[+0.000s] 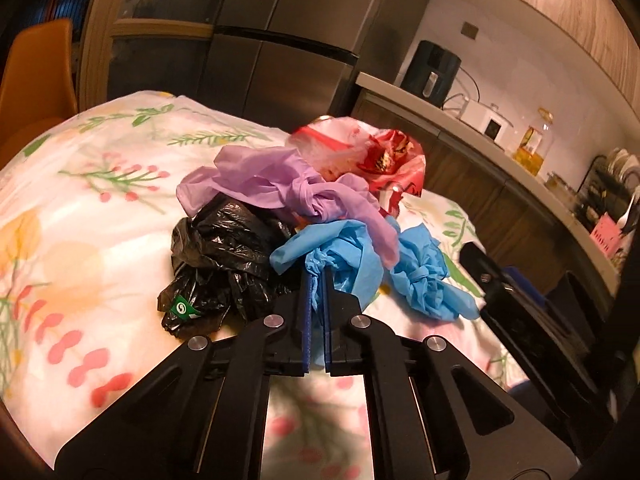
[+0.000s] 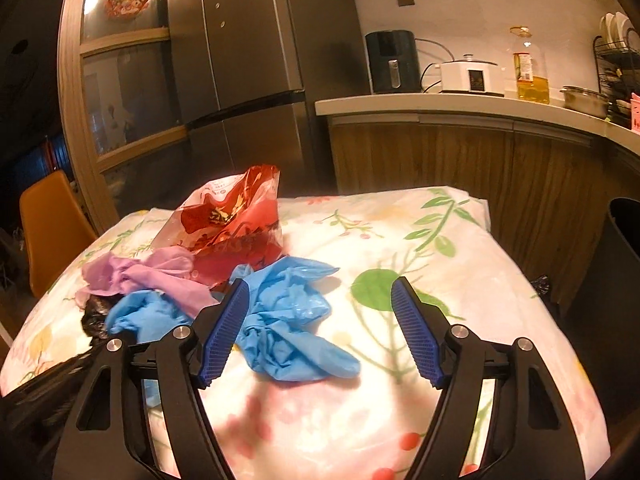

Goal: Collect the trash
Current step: 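Grasp a blue glove with the left tool while the right tool grasps another blue glove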

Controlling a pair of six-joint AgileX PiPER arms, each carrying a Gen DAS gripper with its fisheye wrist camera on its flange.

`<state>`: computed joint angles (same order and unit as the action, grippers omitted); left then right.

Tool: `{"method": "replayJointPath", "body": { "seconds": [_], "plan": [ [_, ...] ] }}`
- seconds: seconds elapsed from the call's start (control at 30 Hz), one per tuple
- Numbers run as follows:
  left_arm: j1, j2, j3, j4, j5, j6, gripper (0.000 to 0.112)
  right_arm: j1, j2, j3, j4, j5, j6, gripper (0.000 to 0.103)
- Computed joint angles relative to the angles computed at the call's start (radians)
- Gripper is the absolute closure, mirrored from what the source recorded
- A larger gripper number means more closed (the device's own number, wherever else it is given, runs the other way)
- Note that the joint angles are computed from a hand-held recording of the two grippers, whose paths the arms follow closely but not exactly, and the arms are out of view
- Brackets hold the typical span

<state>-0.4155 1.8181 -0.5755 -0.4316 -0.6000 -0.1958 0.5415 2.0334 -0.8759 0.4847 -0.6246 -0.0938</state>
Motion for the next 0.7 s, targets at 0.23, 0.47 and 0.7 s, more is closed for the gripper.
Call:
{"method": "replayJointPath", "body": {
  "seconds": [0.23,0.47,0.7],
  "plan": [
    [0.007,-0.061,0.076,-0.020,-0.034,0.016,0.109,0.004,0.036,-0.066,-0.001,0.072,-0.036,0.040],
    [0.004,-0.082,0.092,-0.050,-0.034,0.059,0.109,-0.004,0.080,-0.147,0.011,0.185,-0.091,0.050],
    [0.006,-0.099,0.115,-0.061,-0.029,0.078,0.094,-0.008,0.087,-0.161,-0.118,0.225,-0.021,0.090]
  ]
}}
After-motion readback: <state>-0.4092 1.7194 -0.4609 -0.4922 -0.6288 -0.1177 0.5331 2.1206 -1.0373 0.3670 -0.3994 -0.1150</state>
